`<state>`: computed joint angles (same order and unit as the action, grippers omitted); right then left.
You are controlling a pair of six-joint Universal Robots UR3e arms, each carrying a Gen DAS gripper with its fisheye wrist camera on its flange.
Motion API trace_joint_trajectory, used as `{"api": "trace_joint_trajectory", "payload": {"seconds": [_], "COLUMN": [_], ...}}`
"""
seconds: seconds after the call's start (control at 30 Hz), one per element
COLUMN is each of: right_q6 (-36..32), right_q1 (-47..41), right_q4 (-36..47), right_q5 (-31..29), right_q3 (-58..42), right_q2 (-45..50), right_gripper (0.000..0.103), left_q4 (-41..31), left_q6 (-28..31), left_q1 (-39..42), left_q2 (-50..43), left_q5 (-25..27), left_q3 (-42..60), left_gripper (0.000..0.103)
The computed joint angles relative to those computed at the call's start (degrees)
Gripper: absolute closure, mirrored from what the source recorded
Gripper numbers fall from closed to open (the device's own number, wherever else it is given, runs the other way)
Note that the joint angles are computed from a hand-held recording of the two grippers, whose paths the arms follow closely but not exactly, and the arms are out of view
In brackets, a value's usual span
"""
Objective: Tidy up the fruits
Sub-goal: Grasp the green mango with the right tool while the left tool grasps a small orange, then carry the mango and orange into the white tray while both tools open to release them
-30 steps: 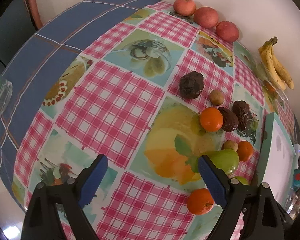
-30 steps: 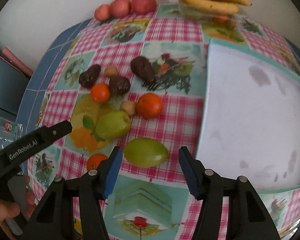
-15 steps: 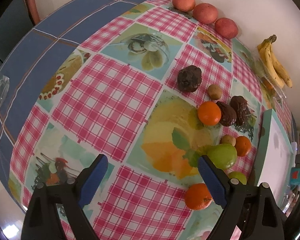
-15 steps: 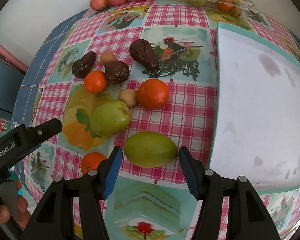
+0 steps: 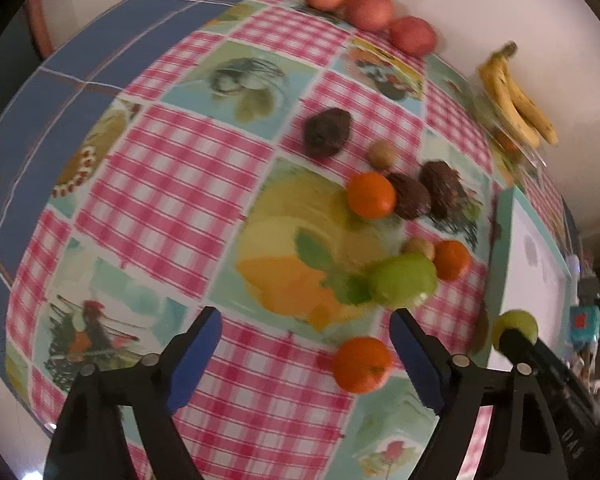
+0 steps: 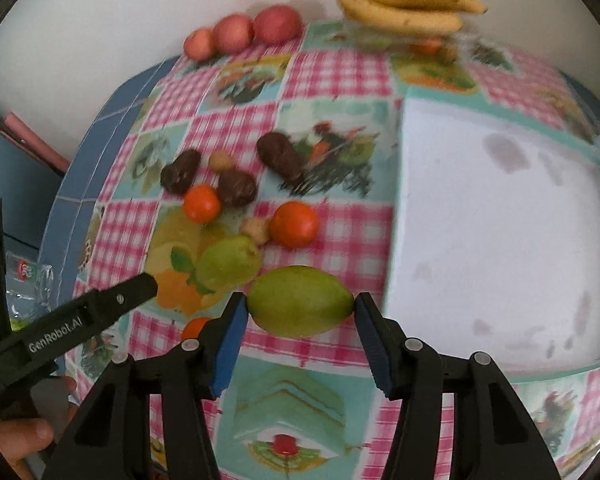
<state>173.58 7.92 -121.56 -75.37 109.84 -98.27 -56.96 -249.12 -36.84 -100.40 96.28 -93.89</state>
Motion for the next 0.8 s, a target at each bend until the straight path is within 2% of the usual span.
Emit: {"api": "trace_joint_trajectory", "payload": {"seconds": [0.13,0.3,0.37,0.5,0.53,0.8], "right_q6": [-1.1,-3.0,-3.3,-4.1,-4.2,-5.3], "right_q1": [-2.7,-7.4,-8.4,-9.8,-9.9,-11.6], "right_q4": [1.4,3.9,4.4,5.3,5.4,6.3], "right_q5": [-0.2,1.9,2.6,3.4,3.4,4.7], "right_q3": [0.8,2.3,2.5,2.9,3.0,3.5], "right_q2": [-3.2,-6.1,-7.0,-8.3,-8.5,-9.6], "right_gripper": [0.046,0.046,0.046,0.046,0.046,0.046], "left_q4": [-2.3,-5.5,-7.1,-9.6,-9.9,-4.3], "left_q6": [2.6,6.5,7.2,7.6,7.4,5.5], "left_q1": [-1.9,-3.3,-3.5,-4.0,-4.1,-3.8], "left_q2": [-4.7,-10.8,-12.8,-14.8,-15.1,-9.4], "left_q5": [-0.2,-2.3,-2.9,-2.3,-2.0,-1.8], "left_q3": [6.5,14.2,16.5,19.3,19.7,11.1], "left_gripper": [0.021,0.038,0.051,0.055,0.060,0.062]}}
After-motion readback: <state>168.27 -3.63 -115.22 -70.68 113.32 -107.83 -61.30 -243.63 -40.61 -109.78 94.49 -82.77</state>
